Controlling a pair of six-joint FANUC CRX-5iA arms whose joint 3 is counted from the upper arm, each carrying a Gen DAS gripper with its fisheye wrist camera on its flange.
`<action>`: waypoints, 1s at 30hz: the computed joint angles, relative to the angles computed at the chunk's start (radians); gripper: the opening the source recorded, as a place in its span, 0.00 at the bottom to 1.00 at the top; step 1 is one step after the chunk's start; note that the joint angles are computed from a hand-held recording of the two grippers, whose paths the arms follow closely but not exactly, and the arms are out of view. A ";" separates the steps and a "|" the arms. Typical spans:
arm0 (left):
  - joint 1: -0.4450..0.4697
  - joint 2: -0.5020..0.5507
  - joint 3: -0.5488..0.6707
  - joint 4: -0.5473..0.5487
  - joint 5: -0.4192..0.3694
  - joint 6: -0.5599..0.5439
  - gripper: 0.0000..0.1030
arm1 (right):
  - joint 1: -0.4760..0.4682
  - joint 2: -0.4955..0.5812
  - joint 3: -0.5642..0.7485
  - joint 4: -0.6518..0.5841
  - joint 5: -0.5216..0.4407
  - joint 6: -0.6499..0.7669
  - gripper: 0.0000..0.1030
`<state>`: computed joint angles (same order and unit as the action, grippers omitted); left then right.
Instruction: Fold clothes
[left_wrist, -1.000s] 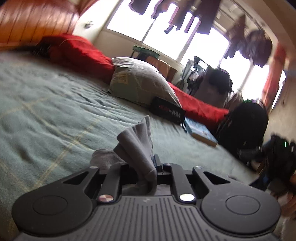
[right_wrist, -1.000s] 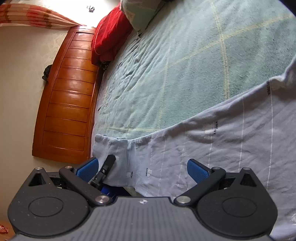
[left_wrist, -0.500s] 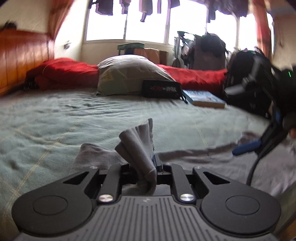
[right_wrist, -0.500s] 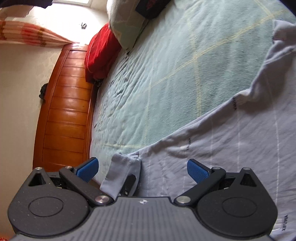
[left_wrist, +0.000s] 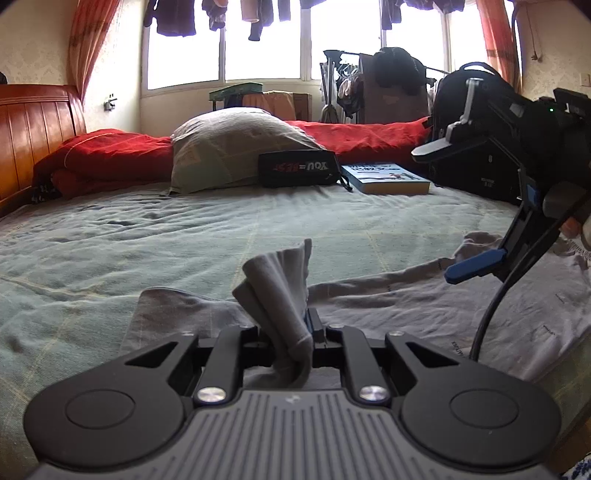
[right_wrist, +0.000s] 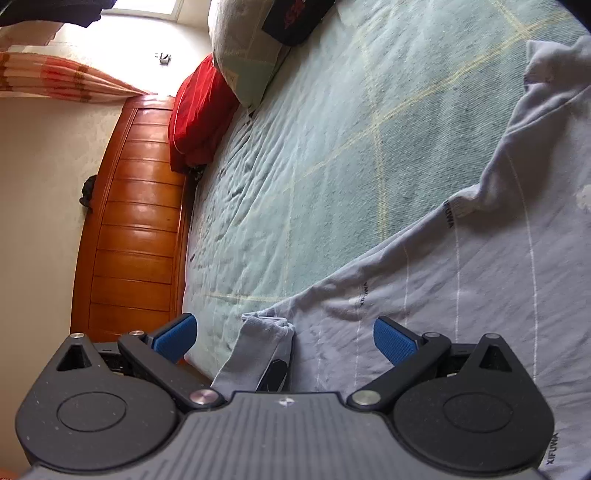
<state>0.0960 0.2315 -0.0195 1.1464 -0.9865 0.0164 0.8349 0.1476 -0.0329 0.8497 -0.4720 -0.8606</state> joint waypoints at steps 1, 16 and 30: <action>-0.001 0.003 0.002 -0.001 -0.002 0.007 0.13 | 0.001 -0.001 -0.001 0.000 -0.003 -0.003 1.00; 0.026 0.040 0.060 -0.064 -0.126 0.039 0.20 | 0.019 -0.010 0.019 -0.039 -0.063 0.043 1.00; 0.141 0.243 0.444 -0.077 -0.439 0.315 0.57 | 0.070 0.190 0.528 -0.360 -0.560 1.072 1.00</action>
